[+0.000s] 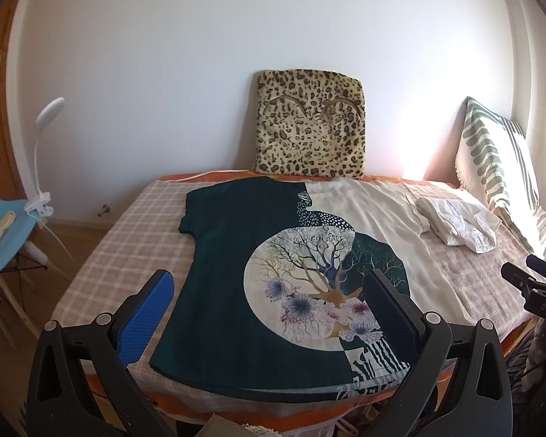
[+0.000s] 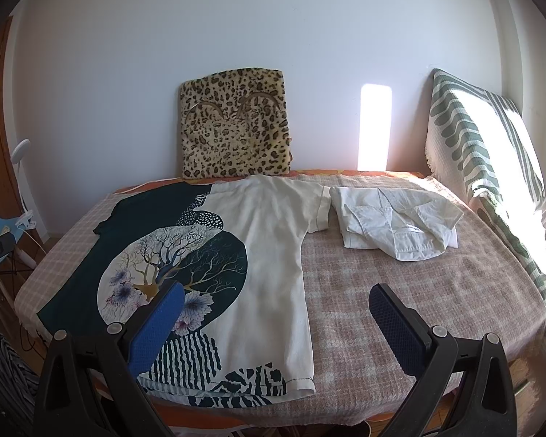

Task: Fold small clothes

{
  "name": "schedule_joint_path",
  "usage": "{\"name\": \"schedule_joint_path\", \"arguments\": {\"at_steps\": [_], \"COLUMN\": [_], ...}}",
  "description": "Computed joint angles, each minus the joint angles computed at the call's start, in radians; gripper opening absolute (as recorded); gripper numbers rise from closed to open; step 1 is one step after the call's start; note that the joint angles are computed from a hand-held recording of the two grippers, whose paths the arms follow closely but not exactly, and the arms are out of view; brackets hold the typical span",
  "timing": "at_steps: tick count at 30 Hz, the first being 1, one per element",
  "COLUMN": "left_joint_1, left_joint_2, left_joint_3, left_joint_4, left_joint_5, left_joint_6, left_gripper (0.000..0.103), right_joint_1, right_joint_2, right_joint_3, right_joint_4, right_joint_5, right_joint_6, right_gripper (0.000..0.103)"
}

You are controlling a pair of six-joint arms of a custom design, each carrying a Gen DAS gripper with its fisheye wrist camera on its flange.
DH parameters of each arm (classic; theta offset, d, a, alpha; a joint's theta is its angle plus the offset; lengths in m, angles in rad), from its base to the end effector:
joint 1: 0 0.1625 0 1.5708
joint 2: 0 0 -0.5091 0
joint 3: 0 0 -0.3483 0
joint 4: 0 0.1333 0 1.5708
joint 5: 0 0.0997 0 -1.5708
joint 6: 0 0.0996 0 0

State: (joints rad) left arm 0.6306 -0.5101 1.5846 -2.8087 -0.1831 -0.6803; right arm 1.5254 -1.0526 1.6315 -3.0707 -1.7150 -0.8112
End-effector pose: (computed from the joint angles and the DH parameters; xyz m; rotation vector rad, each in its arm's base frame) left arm -0.4383 -0.6063 0.1031 0.1206 1.9447 -1.2811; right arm 0.0879 -0.6872 0.4340 0.8311 -2.2977 1.0287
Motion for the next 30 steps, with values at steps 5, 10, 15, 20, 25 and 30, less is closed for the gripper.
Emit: {"name": "schedule_joint_path", "arguments": {"at_steps": [5,10,15,20,25,30], "left_joint_1": [-0.002,-0.001,0.001,0.007,0.008,0.017], "left_joint_2": [0.006,0.007,0.005,-0.002,-0.018,-0.048], "left_joint_3": [0.006,0.008,0.008,0.023,0.044,0.067], "left_joint_4": [-0.009,0.0,0.006,0.027,0.077,0.132], "left_joint_5": [0.01,0.01,0.01,0.014,0.019,-0.005], "left_joint_6": [0.0,-0.016,-0.021,-0.06,-0.118,-0.185], "left_gripper": [0.103,0.103,0.103,0.103,0.103,0.103], "right_joint_1": [0.0,0.002,0.001,0.007,0.019,0.032], "right_joint_2": [0.0,0.001,0.0,0.007,0.028,0.047], "right_joint_3": [-0.001,-0.002,-0.002,-0.01,-0.039,-0.072], "right_joint_4": [0.002,0.003,0.005,0.01,0.017,0.052], "right_joint_5": [-0.002,-0.002,-0.002,-0.005,-0.006,0.009], "right_joint_6": [0.002,0.004,0.006,0.005,0.001,0.006], "right_gripper": [0.103,0.102,0.102,0.102,0.102,0.103]}}
